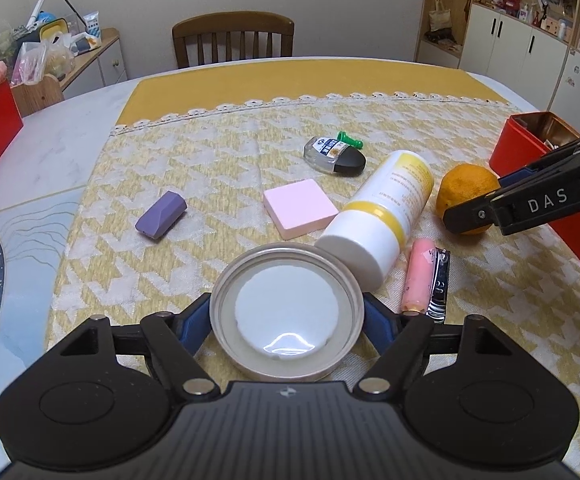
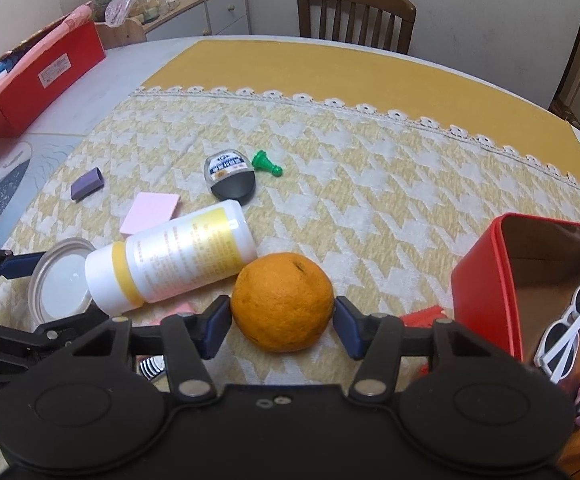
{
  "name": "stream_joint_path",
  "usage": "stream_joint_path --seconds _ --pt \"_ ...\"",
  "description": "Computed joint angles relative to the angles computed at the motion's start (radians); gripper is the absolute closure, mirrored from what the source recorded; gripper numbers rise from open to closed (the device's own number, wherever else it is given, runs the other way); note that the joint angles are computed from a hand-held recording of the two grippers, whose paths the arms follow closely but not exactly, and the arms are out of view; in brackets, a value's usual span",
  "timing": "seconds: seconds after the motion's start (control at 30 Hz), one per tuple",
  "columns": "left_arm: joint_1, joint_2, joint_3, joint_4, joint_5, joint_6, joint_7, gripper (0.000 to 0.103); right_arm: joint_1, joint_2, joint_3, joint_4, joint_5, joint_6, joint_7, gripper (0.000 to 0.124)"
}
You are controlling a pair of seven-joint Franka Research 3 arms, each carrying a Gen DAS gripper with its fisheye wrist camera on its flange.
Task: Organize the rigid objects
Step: 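Grasp the orange with the right gripper while the left gripper grasps the round tin lid, then lower the orange and the tin lid into the red box and release both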
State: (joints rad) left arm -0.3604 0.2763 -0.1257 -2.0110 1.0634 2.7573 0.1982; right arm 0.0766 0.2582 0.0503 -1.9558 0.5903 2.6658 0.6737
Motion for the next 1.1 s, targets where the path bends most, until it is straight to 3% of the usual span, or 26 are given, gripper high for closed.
stream_joint_path --seconds 0.23,0.47,0.8,1.1 --pt "-0.003 -0.006 0.001 -0.004 -0.004 -0.010 -0.013 0.026 -0.004 -0.020 -0.001 -0.024 0.010 0.004 -0.001 0.070" --pt "-0.004 -0.027 -0.003 -0.023 0.030 -0.016 -0.059 0.026 -0.020 -0.066 -0.007 -0.064 0.065 -0.029 -0.039 0.070" --pt "0.013 -0.098 -0.035 -0.059 -0.016 -0.035 -0.077 0.026 -0.030 -0.163 -0.042 -0.115 0.150 -0.085 -0.104 0.070" --pt "0.018 -0.135 -0.075 -0.029 -0.073 -0.039 0.000 0.026 -0.042 -0.249 -0.091 -0.147 0.138 -0.129 -0.104 0.070"
